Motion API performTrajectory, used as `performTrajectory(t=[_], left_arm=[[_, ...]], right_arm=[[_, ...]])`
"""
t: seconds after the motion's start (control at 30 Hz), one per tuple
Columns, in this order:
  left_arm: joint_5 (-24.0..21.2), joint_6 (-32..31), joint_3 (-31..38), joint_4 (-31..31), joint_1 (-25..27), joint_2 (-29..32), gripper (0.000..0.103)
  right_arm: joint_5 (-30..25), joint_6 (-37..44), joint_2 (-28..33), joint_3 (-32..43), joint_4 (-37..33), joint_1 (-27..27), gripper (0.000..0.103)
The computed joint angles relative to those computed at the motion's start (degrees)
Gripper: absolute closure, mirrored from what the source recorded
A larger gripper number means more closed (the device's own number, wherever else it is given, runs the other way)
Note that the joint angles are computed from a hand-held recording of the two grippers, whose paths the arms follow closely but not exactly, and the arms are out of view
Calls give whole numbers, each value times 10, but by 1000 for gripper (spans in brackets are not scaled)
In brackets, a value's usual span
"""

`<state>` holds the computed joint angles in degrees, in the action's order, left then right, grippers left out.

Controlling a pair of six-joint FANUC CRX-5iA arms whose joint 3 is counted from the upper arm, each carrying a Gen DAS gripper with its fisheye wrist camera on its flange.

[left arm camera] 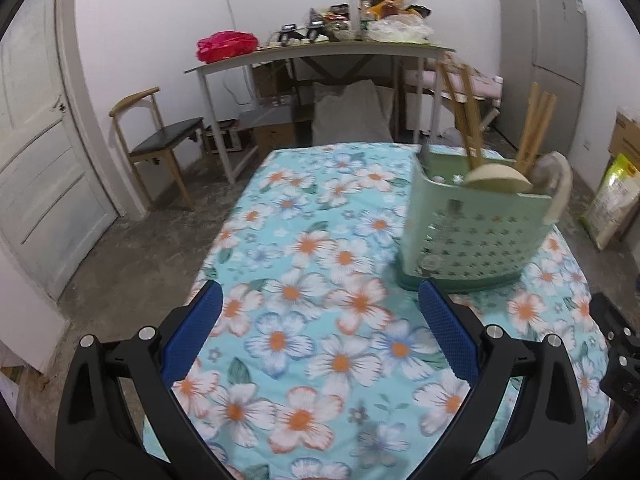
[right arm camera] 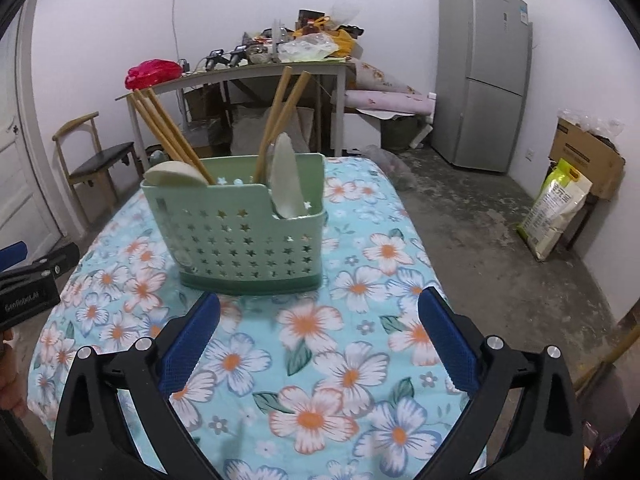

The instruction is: Organize utensils

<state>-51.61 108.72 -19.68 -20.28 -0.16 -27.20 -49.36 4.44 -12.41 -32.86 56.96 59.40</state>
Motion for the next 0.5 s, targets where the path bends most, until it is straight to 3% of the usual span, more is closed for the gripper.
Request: performTrajectory(t=[0.13, 0.5], left_arm=[[-3, -5, 4, -4, -22, 8, 8], [-18, 55, 17, -58, -63, 18, 8]], right_arm=[[-17, 2, -4, 0, -10, 3, 7], [-40, 0, -3, 6, -22, 5, 7]])
